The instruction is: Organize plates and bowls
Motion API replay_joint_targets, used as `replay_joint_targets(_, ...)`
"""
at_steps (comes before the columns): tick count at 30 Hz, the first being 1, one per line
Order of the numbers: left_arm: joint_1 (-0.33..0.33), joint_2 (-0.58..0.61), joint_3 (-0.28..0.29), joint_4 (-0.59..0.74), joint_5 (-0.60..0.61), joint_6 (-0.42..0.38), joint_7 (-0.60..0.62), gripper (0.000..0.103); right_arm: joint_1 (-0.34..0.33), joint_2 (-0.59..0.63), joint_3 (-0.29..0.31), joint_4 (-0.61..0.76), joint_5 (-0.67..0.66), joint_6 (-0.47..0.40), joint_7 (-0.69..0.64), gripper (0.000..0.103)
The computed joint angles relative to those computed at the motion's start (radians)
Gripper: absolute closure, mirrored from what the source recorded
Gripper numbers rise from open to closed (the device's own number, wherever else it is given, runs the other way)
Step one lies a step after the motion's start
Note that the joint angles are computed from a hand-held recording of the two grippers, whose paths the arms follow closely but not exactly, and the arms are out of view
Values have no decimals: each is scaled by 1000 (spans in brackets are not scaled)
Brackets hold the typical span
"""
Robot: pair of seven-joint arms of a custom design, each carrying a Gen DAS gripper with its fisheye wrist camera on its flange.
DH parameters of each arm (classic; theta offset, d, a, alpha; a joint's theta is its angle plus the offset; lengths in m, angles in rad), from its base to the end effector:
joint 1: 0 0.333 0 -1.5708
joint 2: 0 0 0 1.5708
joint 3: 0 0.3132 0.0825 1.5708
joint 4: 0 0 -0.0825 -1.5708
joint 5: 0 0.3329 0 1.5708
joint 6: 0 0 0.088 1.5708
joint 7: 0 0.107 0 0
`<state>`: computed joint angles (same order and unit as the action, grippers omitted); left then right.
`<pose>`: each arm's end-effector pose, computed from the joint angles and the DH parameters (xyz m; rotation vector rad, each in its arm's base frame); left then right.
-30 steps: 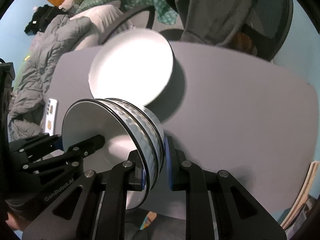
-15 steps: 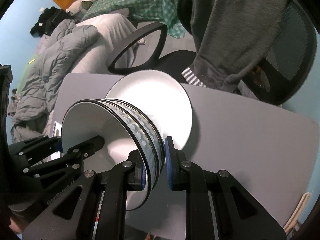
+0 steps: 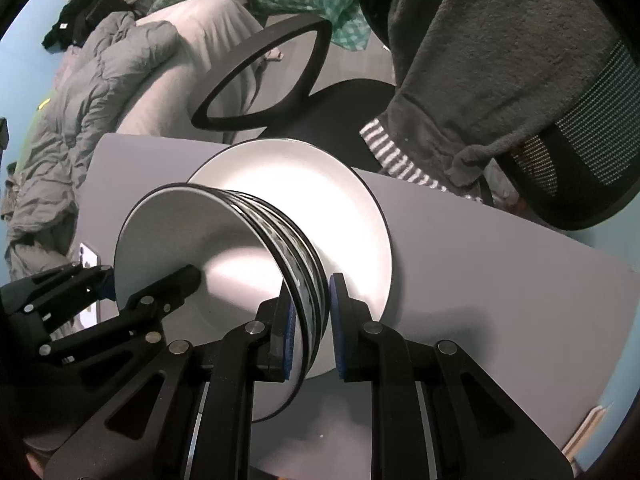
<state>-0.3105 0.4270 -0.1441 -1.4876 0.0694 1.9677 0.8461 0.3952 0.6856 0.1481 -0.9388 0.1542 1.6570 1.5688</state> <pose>0.5827 -0.2630 0.4494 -2.4760 1.9043 -0.0867 0.6016 0.3373 0.4893 -2.5544 1.5153 0.2901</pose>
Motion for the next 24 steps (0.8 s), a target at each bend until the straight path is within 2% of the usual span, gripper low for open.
replay_joint_targets(4, 0, 5, 2, 9, 0, -10, 1, 78, 26, 66, -10, 125, -32, -72, 10, 86)
replay_joint_targets(11, -28, -7, 8, 14, 72, -28, 2, 78, 42, 28, -19, 60, -60, -29, 3, 84)
replay_joint_targets(15, -19, -37, 4, -12, 60, -8, -5, 78, 50, 5, -28, 40, -89, -10, 15, 73)
replay_joint_targets(20, -22, -96, 2, -24, 93, 9, -37, 78, 50, -30, -38, 33, -115, 10, 32, 71)
replay_joint_targets(21, -22, -104, 1, -22, 100, 9, -42, 77, 50, -47, -39, 17, -122, 25, 33, 68)
replay_joint_targets(24, -26, -142, -1, -15, 137, 4, -66, 63, 45, -99, -39, -16, -133, 64, 32, 59)
